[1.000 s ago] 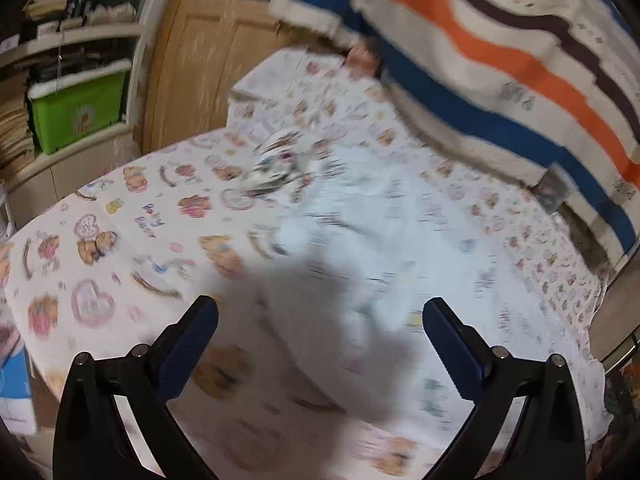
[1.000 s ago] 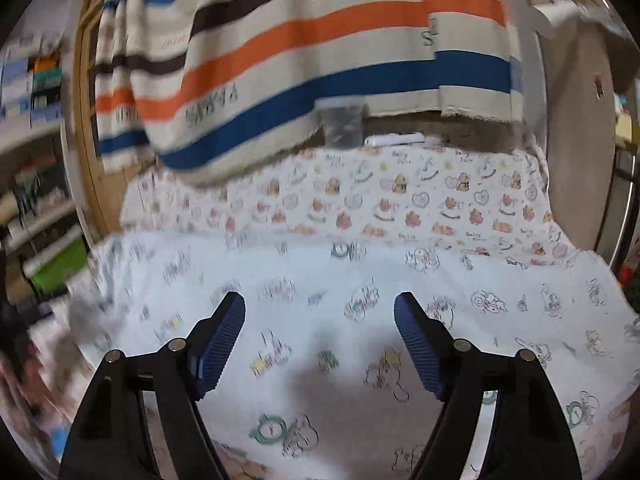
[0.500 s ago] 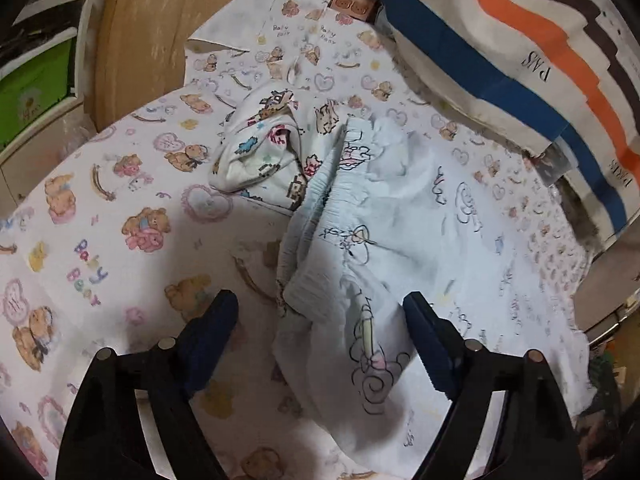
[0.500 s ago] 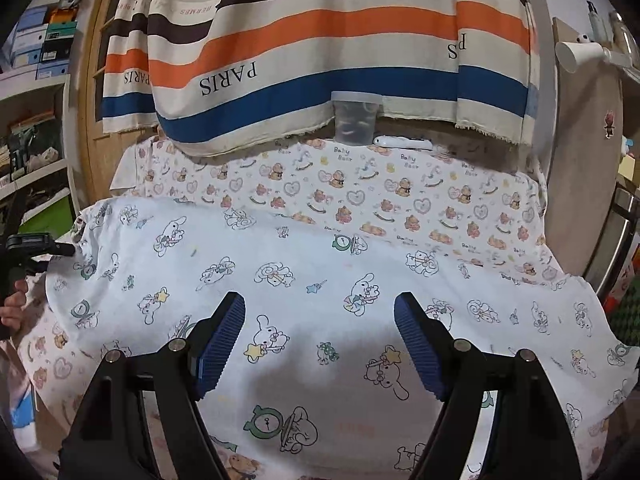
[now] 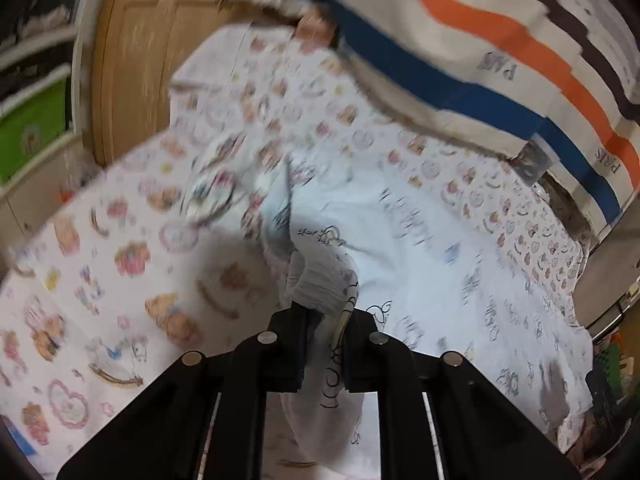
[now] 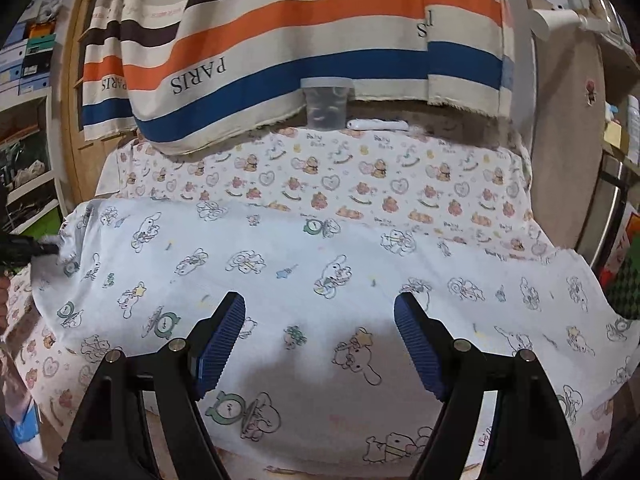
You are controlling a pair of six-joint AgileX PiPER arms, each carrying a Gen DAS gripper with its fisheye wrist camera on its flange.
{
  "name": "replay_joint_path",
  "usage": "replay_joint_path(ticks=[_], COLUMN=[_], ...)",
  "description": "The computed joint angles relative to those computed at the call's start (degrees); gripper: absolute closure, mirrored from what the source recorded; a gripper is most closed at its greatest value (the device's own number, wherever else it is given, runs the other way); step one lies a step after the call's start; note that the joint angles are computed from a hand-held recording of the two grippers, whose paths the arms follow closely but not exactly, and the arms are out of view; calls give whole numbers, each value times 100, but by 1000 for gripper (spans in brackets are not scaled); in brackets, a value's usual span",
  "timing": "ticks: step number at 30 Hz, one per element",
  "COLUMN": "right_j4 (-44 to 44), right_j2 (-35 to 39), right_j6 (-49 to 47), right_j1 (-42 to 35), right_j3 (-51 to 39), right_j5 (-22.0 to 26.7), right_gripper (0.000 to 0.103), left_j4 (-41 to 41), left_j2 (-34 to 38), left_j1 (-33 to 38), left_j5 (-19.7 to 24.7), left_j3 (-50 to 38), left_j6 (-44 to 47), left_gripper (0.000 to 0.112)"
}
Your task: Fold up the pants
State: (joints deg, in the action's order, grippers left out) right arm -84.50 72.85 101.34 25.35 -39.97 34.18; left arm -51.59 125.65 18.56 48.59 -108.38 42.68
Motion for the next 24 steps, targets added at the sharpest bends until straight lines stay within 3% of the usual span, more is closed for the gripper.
replay_joint_path(ticks=[5, 8, 11, 17, 20, 24], right_j4=[-198, -266, -255, 344, 721, 922], right_j2=[-246, -442, -761, -1659, -2114, -2455], right_j6=[259, 422, 479, -242, -768, -1272], right_j1=[-211, -376, -569, -911, -1398, -1971], right_j3=[304, 489, 722, 1166, 1309, 1452], right_j5=[-200, -302, -341, 128, -59, -333], right_gripper=[25, 25, 25, 25, 25, 25], left_j4=[-337, -567, -764, -881, -568, 532], left_j2=[-782, -1371, -1804, -2280, -2152, -1847], left_j1=[-419, -978, -1752, -3676, -4436, -5051], left_j5=[-120, -442, -690, -1581, -1865, -2371], left_j3=[551, 1116, 1544, 2329, 2465, 2528], left_j6=[419, 800, 1111, 1688, 1434, 639], left_gripper=[101, 101, 101, 101, 100, 96])
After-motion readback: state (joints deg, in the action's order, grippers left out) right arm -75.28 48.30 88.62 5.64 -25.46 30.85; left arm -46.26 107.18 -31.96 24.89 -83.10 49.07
